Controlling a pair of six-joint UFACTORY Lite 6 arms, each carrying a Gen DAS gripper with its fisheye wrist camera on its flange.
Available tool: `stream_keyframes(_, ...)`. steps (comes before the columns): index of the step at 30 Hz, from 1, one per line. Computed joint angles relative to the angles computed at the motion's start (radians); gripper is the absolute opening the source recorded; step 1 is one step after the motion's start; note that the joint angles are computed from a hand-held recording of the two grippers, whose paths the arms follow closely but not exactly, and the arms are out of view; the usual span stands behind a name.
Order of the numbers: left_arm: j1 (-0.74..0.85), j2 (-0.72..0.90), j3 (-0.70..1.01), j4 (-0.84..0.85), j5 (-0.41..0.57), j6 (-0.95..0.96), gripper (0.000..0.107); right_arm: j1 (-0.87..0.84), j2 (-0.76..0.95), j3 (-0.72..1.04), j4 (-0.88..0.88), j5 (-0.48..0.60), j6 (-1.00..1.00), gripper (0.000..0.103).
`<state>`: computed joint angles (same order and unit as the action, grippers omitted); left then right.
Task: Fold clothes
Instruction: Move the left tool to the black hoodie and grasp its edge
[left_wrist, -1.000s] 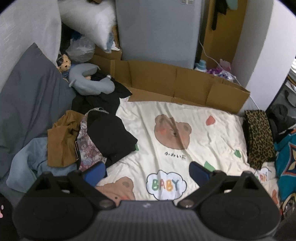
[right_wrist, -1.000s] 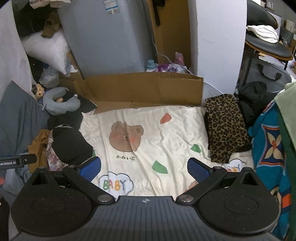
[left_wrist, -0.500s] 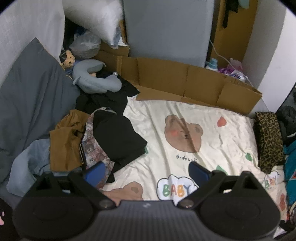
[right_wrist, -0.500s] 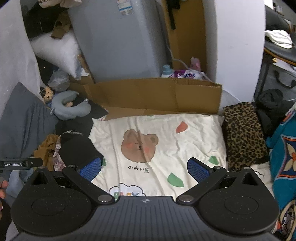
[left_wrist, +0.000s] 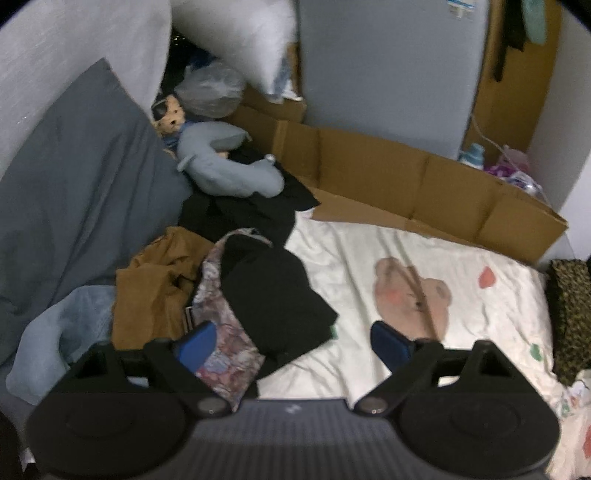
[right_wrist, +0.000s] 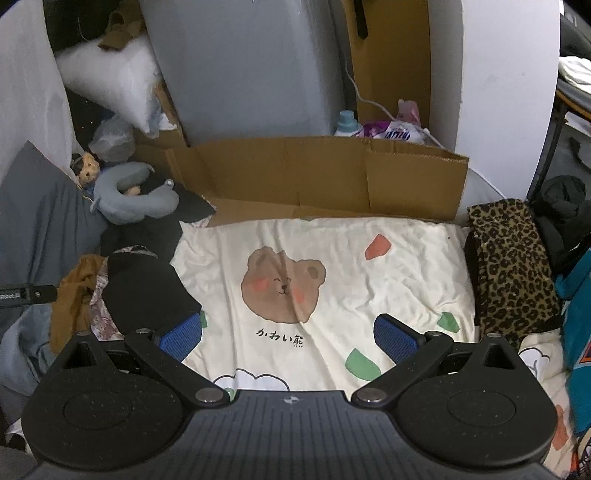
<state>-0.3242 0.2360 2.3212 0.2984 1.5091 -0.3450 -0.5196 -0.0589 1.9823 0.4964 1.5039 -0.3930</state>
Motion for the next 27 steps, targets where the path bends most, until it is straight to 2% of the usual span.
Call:
stream_keyframes(6,0.180,-0.163,-0.353,-0.100,-0.233,0.090,0.087,0.102,-0.081,-0.249,-0.023,-0.149,-0.001,0.101)
stream_keyframes(12,0.321,-0.244,-0.644,-0.150,-0.453,0.159,0.083,0.211,-0.161,-0.505,-0.061,-0.341,0.025,0.101)
stream_keyframes(15,0.373,-0.251,-0.752,-0.174,-0.546,0.187,0.082,0.291,-0.174,-0.602,-0.095,-0.414,0.024,0.094)
stream_keyframes(23,0.449,-0.272,-0.961,-0.309,-0.768,0.294,0.081,0.469,-0.183,-0.799,-0.126,-0.594,0.037,0.087)
stream_keyframes(27,0.441,-0.253,-1.030,-0.357,-0.848,0.290,0.066,0.523,-0.190,-0.877,-0.118,-0.674,0.036,0.083)
